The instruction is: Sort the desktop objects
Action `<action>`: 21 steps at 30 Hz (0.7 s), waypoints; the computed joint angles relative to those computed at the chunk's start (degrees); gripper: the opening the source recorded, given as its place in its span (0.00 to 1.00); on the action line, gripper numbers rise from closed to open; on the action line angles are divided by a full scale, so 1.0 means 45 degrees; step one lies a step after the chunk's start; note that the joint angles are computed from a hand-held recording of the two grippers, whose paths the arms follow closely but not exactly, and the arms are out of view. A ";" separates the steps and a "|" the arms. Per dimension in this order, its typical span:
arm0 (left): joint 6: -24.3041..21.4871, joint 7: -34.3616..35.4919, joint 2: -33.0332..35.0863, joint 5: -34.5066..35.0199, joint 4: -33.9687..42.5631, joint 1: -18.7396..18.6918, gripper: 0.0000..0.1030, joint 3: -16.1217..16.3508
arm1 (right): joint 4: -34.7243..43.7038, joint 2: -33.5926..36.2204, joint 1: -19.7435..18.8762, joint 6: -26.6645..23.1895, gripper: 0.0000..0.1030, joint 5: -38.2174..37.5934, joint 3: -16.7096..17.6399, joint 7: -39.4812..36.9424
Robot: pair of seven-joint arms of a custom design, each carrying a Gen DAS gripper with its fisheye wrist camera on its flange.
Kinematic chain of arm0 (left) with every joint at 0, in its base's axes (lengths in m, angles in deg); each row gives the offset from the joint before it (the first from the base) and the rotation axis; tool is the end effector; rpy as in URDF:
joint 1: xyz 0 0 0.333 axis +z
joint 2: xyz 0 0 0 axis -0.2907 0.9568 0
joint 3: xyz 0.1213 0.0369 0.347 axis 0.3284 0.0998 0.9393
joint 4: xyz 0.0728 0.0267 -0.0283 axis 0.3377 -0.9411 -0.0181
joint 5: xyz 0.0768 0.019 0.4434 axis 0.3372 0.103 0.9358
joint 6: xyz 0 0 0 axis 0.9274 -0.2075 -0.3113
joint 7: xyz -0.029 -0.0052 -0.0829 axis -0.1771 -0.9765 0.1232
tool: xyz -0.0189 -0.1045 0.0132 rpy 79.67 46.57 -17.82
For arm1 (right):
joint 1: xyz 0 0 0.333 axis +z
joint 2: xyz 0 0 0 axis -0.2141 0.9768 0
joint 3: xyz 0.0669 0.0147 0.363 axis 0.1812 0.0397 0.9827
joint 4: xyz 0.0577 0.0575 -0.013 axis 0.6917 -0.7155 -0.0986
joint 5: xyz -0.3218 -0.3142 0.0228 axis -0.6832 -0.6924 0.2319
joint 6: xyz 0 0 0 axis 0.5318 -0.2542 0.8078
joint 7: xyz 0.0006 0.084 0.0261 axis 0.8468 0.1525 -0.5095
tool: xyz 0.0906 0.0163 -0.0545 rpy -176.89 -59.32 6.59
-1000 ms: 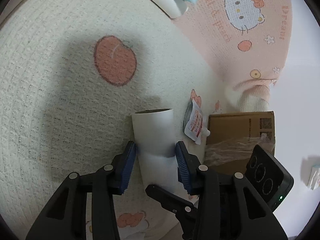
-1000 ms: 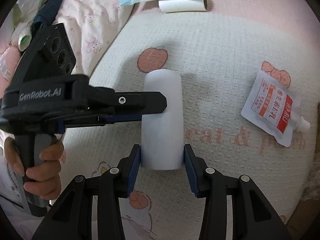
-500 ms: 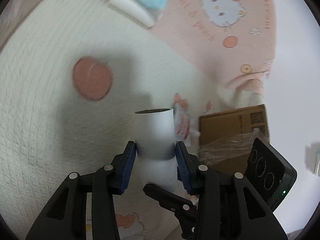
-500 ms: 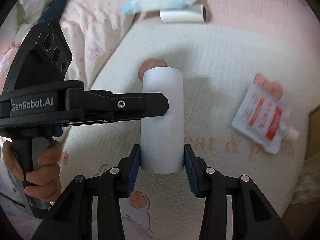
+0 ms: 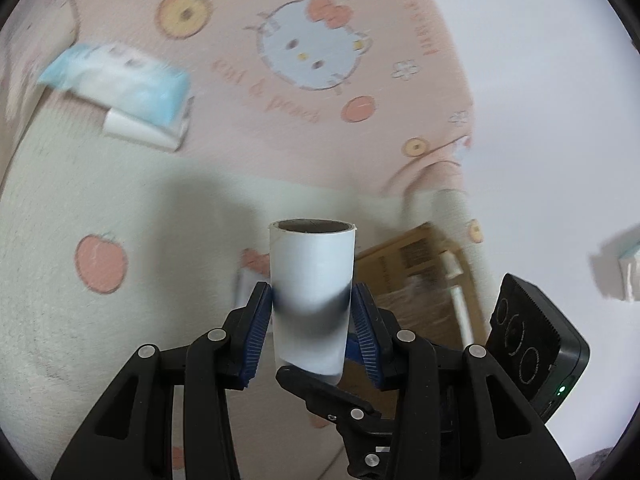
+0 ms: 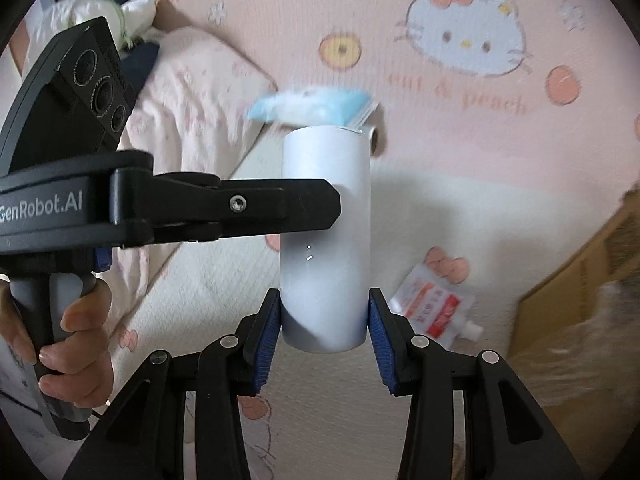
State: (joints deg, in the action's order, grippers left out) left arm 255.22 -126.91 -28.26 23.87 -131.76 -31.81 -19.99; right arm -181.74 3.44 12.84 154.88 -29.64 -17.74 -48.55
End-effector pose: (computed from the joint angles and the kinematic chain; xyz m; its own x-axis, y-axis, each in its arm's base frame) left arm 0.4311 -0.3467 0.4614 0.3535 -0.5922 0.7241 -0.4923 -0.7760 -0.3943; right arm 0.5455 0.4663 0.5157 0.9834 0.0839 -0.1608 -0.0150 -0.8461 -0.5329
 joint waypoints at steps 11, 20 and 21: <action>-0.0212 0.4826 0.0859 -0.2603 0.2122 -0.0128 0.44 0.0129 | 0.0555 -0.0145 -0.0719 0.0337 0.39 0.1715 -0.0277 0.0208; -0.0275 0.6823 0.1654 -0.3692 0.3367 -0.0262 0.44 0.0427 | 0.1624 0.0439 -0.0766 0.0644 0.39 0.1626 -0.0255 0.1495; -0.0214 0.6970 0.1723 -0.3765 0.3449 -0.0258 0.44 0.0467 | 0.1873 0.0559 -0.0719 0.0621 0.39 0.1433 -0.0265 0.1851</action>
